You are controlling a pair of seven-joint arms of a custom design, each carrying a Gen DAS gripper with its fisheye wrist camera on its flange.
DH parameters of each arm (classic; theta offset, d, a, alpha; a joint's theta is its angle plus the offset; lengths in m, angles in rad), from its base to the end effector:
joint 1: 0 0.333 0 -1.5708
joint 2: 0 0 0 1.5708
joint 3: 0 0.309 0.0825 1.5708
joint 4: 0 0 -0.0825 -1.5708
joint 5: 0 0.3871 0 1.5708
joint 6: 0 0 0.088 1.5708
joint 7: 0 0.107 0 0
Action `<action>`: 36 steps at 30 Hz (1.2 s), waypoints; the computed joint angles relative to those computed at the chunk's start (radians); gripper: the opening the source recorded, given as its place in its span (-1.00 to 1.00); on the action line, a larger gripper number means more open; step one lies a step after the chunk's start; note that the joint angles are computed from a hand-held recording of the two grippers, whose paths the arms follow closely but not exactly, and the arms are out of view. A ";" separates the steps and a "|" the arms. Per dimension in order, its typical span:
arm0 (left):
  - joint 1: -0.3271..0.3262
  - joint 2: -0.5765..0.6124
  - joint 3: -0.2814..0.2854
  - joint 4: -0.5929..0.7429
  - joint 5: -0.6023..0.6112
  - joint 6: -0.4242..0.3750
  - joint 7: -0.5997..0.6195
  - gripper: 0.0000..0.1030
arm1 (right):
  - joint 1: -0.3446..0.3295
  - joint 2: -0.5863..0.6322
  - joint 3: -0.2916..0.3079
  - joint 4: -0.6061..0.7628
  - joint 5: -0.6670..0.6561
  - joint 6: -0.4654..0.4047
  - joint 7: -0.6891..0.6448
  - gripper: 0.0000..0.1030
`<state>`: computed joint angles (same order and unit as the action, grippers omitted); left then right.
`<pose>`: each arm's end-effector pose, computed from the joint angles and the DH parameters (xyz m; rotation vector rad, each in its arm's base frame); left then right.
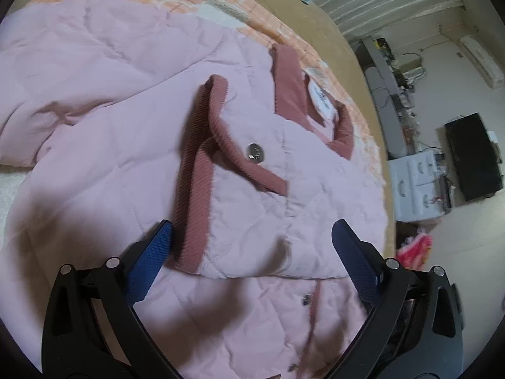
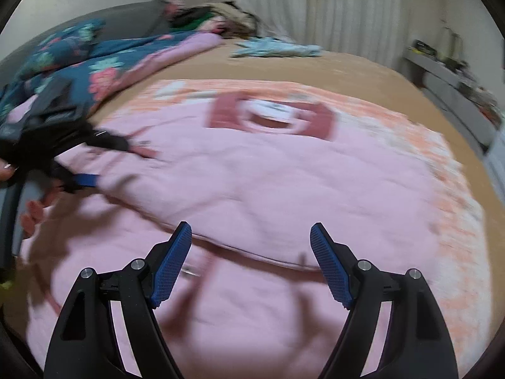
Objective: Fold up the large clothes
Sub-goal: 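Lower the sleeve onto the jacket front and open the right tool, then pinch the folded cuff trim with the left tool and straighten it, release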
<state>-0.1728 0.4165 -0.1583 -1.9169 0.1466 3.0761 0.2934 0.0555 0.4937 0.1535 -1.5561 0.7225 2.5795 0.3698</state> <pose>0.6369 -0.2202 0.3583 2.7266 -1.0398 1.1476 0.7183 0.1212 0.4116 -2.2470 0.8459 -0.3834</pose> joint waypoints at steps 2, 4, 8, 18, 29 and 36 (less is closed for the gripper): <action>-0.088 -0.004 0.091 0.031 0.062 -0.090 -0.058 0.32 | -0.012 0.021 -0.017 0.031 0.002 0.016 0.033 0.48; -0.129 0.000 0.128 0.065 0.137 -0.171 -0.099 0.12 | -0.033 0.048 -0.020 0.068 0.015 0.013 0.066 0.48; -0.143 -0.002 0.134 0.085 0.247 -0.243 -0.144 -0.17 | -0.054 0.095 -0.023 0.133 0.010 0.019 0.123 0.48; -0.156 -0.061 0.163 0.126 0.526 -0.323 -0.292 -0.75 | -0.094 0.157 0.017 0.243 0.010 0.012 0.165 0.48; -0.074 -0.013 0.074 0.102 0.426 -0.378 -0.181 -0.79 | -0.057 0.245 -0.019 0.366 -0.114 -0.075 0.286 0.48; -0.096 -0.011 0.095 0.097 0.459 -0.381 -0.202 -0.77 | -0.017 0.359 -0.088 0.540 -0.266 -0.214 0.476 0.51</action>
